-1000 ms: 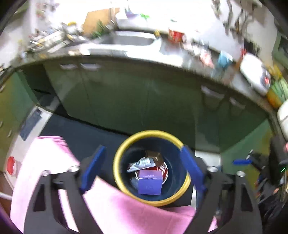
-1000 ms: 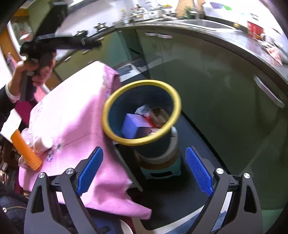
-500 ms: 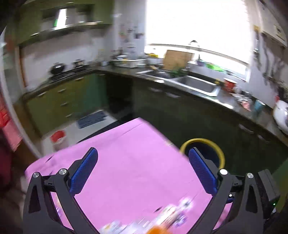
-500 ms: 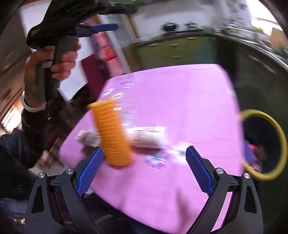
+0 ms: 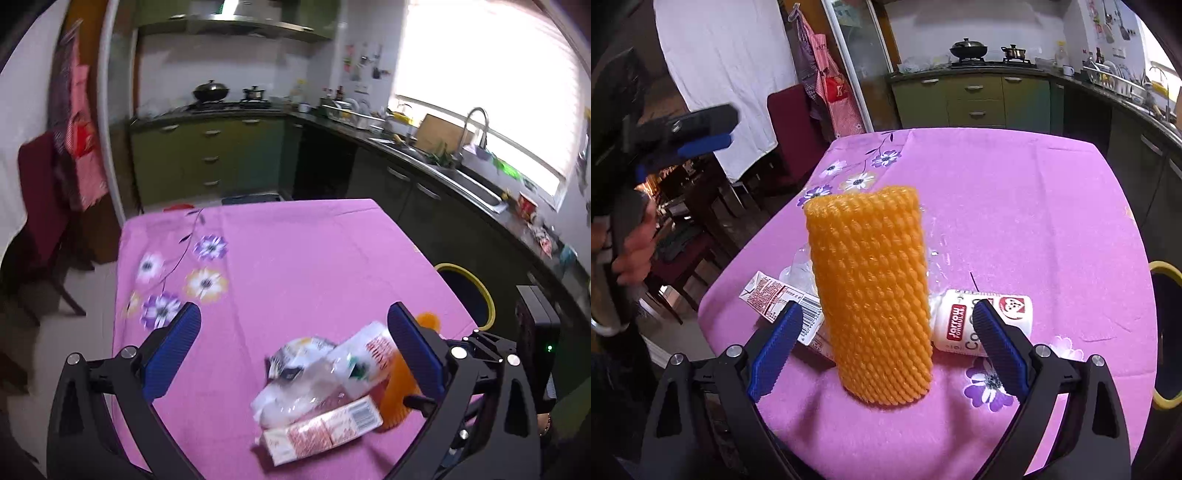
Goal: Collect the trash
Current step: 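Grasp the orange foam net sleeve with the right tool, then carry the orange foam sleeve with the right tool into the bin and open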
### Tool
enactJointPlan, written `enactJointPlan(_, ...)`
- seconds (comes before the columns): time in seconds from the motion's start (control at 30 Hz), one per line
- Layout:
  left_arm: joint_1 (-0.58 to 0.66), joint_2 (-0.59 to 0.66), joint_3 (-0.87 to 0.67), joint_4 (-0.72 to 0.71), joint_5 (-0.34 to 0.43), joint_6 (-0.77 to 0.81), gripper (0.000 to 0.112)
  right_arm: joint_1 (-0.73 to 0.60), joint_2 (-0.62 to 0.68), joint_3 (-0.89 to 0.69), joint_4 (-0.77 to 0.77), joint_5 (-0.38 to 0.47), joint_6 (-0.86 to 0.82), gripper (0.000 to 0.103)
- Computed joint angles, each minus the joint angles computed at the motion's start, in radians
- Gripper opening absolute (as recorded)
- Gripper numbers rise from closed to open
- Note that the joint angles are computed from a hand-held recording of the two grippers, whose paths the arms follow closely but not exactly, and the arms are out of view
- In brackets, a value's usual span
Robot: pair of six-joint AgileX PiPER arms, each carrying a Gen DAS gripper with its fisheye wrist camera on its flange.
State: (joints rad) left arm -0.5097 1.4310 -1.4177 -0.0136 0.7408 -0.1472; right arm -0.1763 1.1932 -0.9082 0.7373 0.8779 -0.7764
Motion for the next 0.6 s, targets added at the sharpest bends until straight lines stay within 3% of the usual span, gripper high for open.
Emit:
enactJointPlan(0.13, 0.046, -0.032, 0.074, -0.061, -0.025, 0.019, 0.096, 0.068, 0.031, 0.004, -0.071, -0.077, 0.075, 0.079)
enactJointPlan(0.27, 0.065, -0.039, 0.099, -0.074, -0.027, 0.02, 0.096, 0.119, 0.044, 0.017, -0.112, -0.125, 0.13, 0.076)
enactJointPlan(0.3, 0.07, -0.039, 0.105, -0.081, -0.031, 0.026, 0.096, 0.122, 0.032, 0.028, -0.118, -0.127, 0.137, 0.072)
enactJointPlan(0.37, 0.078, -0.038, 0.112, -0.089, -0.037, 0.034, 0.096, 0.123, 0.014, 0.041, -0.116, -0.129, 0.144, 0.042)
enactJointPlan(0.43, 0.091, -0.038, 0.122, -0.115, -0.039, 0.054, 0.096, 0.089, 0.021, 0.031, -0.078, -0.105, 0.113, 0.027)
enactJointPlan(0.6, 0.102, -0.03, 0.134, -0.143, -0.04, 0.08, 0.096, -0.008, 0.016, 0.017, 0.03, -0.015, 0.016, 0.017)
